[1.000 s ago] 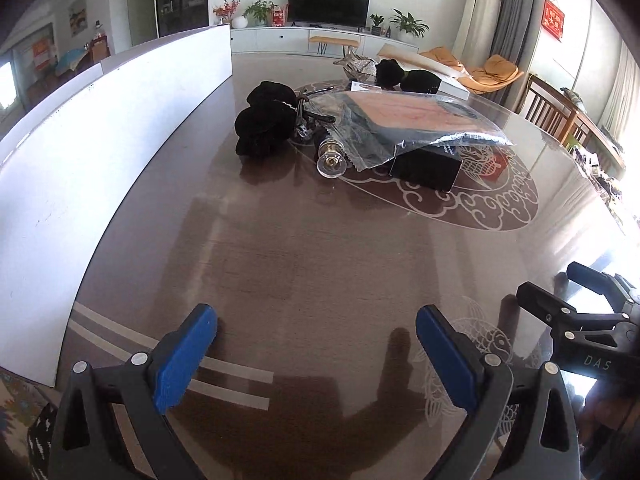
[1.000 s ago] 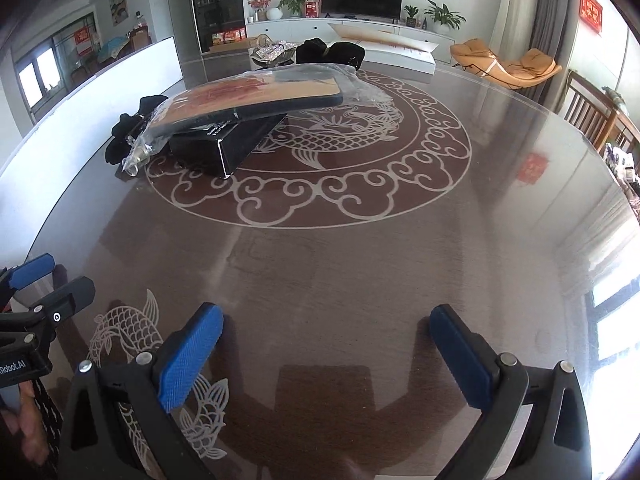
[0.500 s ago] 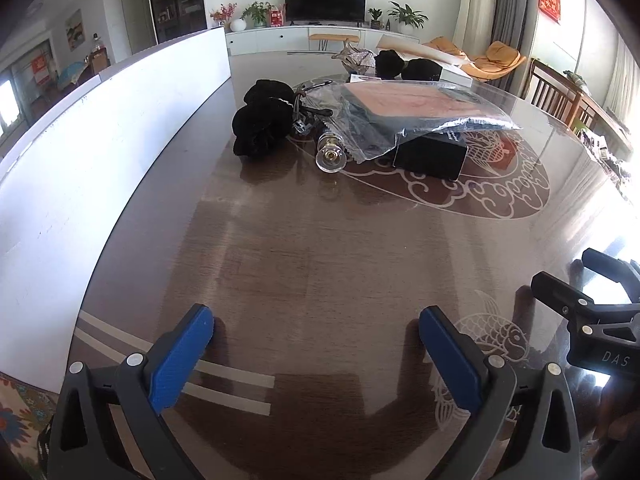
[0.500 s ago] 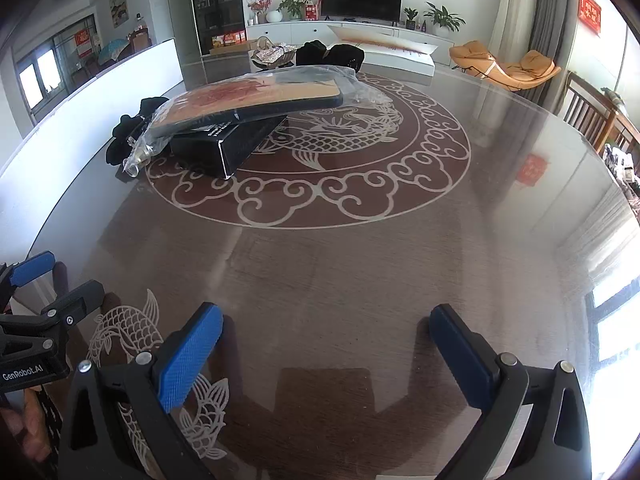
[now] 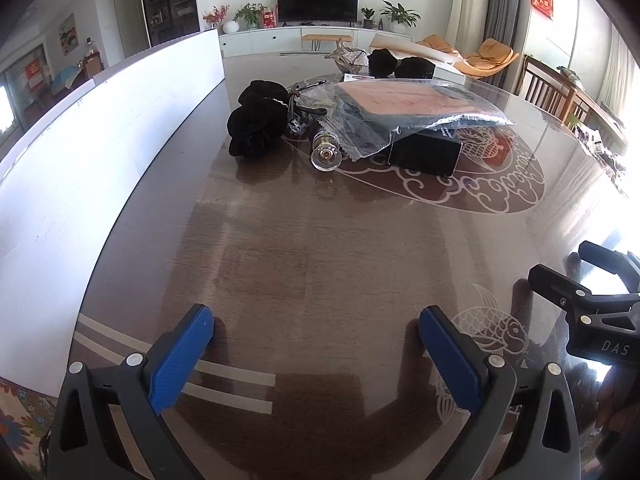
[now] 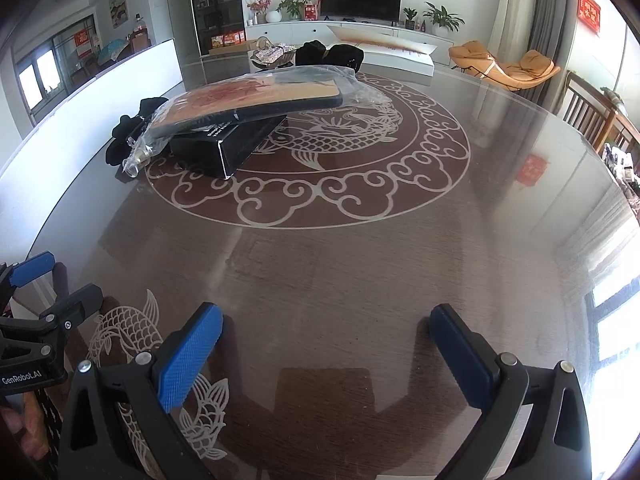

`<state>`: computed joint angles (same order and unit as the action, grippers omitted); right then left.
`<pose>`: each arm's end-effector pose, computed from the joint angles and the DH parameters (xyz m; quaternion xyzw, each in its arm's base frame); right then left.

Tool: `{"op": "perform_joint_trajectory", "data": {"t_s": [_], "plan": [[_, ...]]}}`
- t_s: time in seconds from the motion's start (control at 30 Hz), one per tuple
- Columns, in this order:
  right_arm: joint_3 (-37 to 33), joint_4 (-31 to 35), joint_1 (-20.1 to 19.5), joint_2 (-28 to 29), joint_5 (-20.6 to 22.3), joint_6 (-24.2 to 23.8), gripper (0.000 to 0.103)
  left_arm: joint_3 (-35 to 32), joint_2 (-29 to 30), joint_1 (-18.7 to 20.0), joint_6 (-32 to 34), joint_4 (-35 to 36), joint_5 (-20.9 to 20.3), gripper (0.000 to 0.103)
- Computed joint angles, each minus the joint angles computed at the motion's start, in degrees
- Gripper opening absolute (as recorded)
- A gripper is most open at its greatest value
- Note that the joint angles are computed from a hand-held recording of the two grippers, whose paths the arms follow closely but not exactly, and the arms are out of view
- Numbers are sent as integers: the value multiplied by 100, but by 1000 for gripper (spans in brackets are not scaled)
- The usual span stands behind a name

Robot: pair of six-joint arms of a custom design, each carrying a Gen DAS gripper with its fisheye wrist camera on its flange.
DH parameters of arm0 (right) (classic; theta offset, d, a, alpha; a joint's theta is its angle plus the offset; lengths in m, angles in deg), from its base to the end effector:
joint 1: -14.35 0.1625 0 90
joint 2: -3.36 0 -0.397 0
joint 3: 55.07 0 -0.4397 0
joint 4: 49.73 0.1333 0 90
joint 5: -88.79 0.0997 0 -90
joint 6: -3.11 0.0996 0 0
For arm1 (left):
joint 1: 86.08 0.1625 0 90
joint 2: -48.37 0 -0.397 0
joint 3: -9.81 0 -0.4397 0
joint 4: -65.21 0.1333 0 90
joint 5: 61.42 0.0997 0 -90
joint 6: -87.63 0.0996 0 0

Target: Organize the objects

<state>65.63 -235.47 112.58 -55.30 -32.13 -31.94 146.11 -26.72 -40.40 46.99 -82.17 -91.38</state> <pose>0.1590 -0.5256 0.0974 0.2683 -0.8859 0.2126 0.3130 -0.1294 -0.4468 0.1045 0.0445 0.8644 -0.3163 0.3883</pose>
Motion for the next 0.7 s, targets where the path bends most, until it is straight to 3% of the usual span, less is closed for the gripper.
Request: {"op": "perform_joint_trajectory", "data": {"t_s": [0.27,0.5,0.57,0.7], "plan": [[40,252,-52,-139,152,-261,103,61,-194,22,-332,322,83,103],[-242,1200,-72,-285,36,-516,103,133,-347,71,-498,433,192,103],[-392,1177,-7,-228,-84,-860,103,135,-335,70,-513,412,223,103],[-844,1185,206,-27,339,-2173,103,140,-291,71,-495,316,269,103]]}}
